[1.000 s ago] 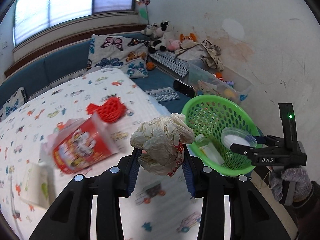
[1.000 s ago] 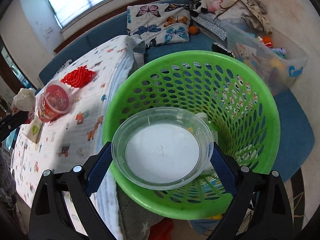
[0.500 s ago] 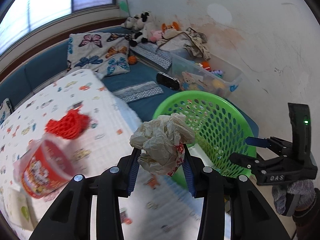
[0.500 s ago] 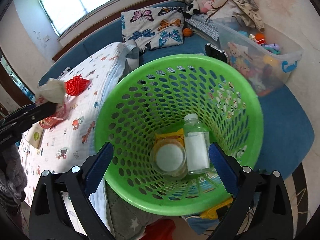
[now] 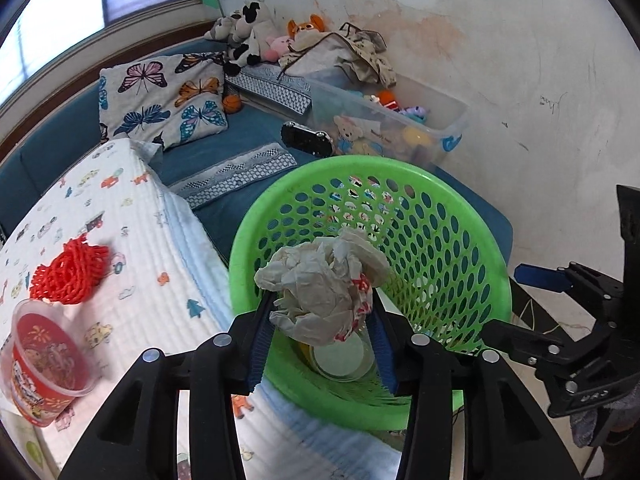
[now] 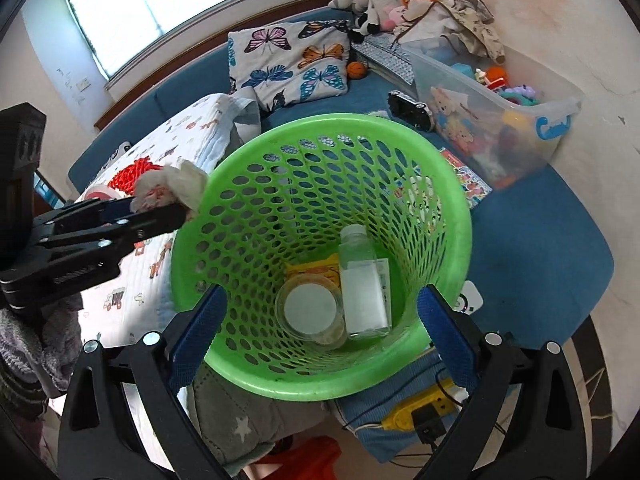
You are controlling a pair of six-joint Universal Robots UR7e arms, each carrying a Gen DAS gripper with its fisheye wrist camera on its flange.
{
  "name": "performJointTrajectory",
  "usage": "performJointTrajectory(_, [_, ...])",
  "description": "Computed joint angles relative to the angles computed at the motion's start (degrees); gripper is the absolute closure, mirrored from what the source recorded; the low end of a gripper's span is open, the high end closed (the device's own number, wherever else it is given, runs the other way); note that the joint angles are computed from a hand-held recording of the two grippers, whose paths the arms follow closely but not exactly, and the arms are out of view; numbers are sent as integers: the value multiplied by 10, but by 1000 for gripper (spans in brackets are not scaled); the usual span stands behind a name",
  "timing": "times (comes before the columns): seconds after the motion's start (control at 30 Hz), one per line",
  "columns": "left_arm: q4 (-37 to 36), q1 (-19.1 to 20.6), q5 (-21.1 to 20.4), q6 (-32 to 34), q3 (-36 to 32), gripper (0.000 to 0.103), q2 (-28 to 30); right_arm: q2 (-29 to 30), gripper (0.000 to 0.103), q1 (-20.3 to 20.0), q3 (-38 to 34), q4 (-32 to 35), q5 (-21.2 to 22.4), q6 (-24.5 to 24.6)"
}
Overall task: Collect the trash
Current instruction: 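Open the left gripper to drop the crumpled tissue into the basket, then move both tools back over the table toward the red mesh and paper cup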
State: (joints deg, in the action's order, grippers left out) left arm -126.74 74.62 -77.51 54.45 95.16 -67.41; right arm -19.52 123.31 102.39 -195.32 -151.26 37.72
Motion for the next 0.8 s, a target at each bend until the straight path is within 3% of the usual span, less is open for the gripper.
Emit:
performJointTrajectory(0.17, [-3,0,-7,-1,0,43,2,-1,8,1,3,-3,0,3])
performJointTrajectory(0.43, [10,8,-27,-8,-11,37,-7,2,8,5,-5,-1,-3,-3])
performJointTrajectory(0.8, [18,42,-46,4,-34,37,-41,19,8,17,-55,30,5,-32])
